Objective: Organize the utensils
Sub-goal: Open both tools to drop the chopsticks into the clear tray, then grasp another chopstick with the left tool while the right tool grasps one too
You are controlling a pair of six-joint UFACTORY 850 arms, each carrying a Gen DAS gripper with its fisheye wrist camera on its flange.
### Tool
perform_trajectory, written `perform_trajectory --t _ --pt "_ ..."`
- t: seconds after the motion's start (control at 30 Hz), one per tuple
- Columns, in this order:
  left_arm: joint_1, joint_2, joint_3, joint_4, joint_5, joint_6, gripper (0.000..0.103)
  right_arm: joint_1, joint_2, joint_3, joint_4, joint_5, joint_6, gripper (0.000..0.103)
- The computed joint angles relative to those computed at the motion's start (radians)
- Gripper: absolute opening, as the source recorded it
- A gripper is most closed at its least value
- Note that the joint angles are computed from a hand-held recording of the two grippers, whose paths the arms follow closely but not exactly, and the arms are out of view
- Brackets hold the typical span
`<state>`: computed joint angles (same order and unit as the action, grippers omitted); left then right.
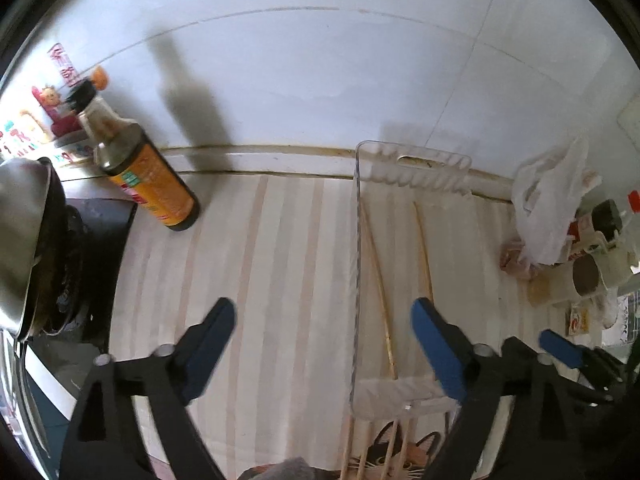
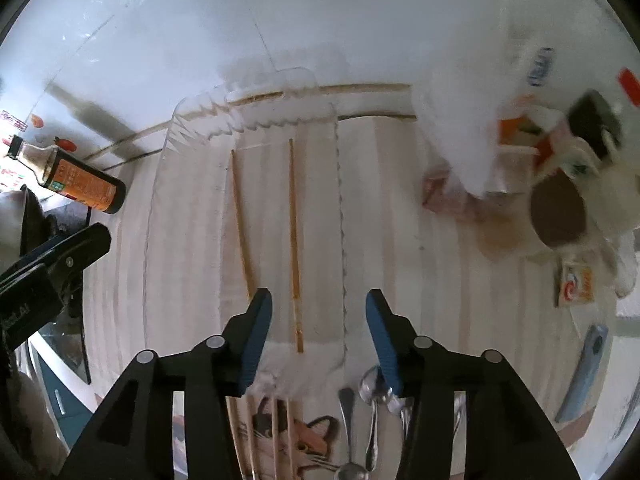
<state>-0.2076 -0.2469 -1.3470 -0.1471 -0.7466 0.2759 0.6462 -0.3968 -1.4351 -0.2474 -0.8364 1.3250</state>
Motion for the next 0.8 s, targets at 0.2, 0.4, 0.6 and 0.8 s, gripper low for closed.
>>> perform_trajectory --t 0.2,0.4,0.6,0.8 --pt "0.012 0.122 0.149 0.061 0.125 0.001 0.103 0.09 0.067 0.059 -0.165 -0.026 0.209 0.082" --pt "-0.001 0.22 0.31 0.215 0.163 -0.128 0.103 0.174 0.092 0.11 -0.23 -0.037 0.337 0.085" --pt "0.011 0.229 0.446 0.189 0.116 -0.072 0.09 0.215 0.118 0.215 -0.141 0.055 0.416 0.021" --pt "0.004 0.178 0.507 0.104 0.066 0.009 0.062 0.239 0.109 0.275 -0.044 0.132 0.383 0.015"
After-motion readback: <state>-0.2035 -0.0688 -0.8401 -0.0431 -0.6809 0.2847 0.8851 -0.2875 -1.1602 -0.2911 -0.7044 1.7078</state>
